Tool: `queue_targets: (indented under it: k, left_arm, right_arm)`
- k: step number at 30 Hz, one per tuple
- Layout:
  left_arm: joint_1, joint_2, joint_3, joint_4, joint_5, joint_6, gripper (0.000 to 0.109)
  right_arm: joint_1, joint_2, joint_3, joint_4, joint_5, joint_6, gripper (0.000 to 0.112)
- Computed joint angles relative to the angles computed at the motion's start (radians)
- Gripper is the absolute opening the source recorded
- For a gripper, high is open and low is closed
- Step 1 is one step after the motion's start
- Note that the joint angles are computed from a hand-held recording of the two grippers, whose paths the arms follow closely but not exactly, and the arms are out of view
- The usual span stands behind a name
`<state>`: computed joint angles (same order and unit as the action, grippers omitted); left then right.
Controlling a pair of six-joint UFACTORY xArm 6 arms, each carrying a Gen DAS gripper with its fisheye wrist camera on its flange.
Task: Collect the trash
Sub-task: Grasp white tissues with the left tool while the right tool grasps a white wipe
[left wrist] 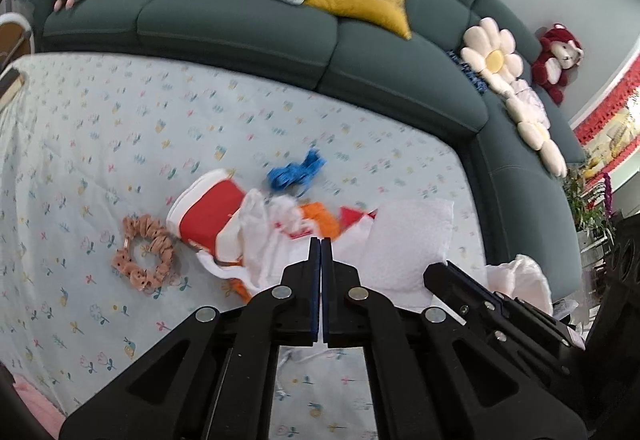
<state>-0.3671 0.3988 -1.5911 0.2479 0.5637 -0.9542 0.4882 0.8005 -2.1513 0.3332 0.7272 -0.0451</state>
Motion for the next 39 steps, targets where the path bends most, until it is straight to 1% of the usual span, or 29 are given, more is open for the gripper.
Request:
queue_targets:
  k: [7, 12, 14, 16, 18, 20, 21, 25, 29, 35, 37, 39]
  left_arm:
    - [-0.037, -0.004, -0.084, 0.069, 0.029, -0.030, 0.000]
    - [-0.033, -0.016, -0.078, 0.060, 0.063, -0.058, 0.001]
    - [-0.025, -0.021, -0.058, 0.029, 0.066, -0.054, 0.002]
    - [-0.020, -0.024, -0.040, 0.021, 0.078, -0.060, 0.012]
    - [-0.015, -0.027, -0.020, 0.025, 0.086, -0.075, 0.040]
    - [-0.009, -0.026, 0.001, 0.029, 0.091, -0.094, 0.049]
    - [-0.005, -0.023, 0.010, 0.015, 0.089, -0.087, 0.050]
    - [0.008, 0.009, 0.029, -0.059, 0.089, -0.044, 0.050]
    - [0.015, 0.059, 0.013, -0.118, 0.098, 0.001, 0.050]
    - [0.030, 0.125, -0.028, -0.156, 0.101, 0.029, 0.049]
    - [0.033, 0.142, -0.044, -0.158, 0.102, 0.036, 0.046]
    - [0.033, 0.158, -0.063, -0.157, 0.110, 0.042, 0.038]
  right_arm:
    - [-0.027, -0.138, 0.148, 0.019, -0.099, -0.030, 0.002]
    - [-0.047, -0.211, 0.244, 0.038, -0.150, -0.054, 0.002]
    - [-0.052, -0.227, 0.272, 0.045, -0.162, -0.058, 0.002]
    - [-0.056, -0.233, 0.289, 0.053, -0.169, -0.059, 0.002]
    - [-0.058, -0.235, 0.300, 0.057, -0.171, -0.060, 0.002]
    - [-0.059, -0.228, 0.304, 0.056, -0.171, -0.059, 0.002]
    - [-0.058, -0.217, 0.295, 0.055, -0.164, -0.055, 0.002]
    - [-0.055, -0.179, 0.264, 0.054, -0.139, -0.046, 0.002]
    - [-0.051, -0.132, 0.222, 0.048, -0.105, -0.035, 0.002]
    - [-0.046, -0.070, 0.159, 0.031, -0.060, -0.013, 0.002]
    - [-0.046, -0.055, 0.142, 0.029, -0.049, -0.007, 0.002]
    - [-0.046, -0.042, 0.129, 0.027, -0.041, -0.002, 0.002]
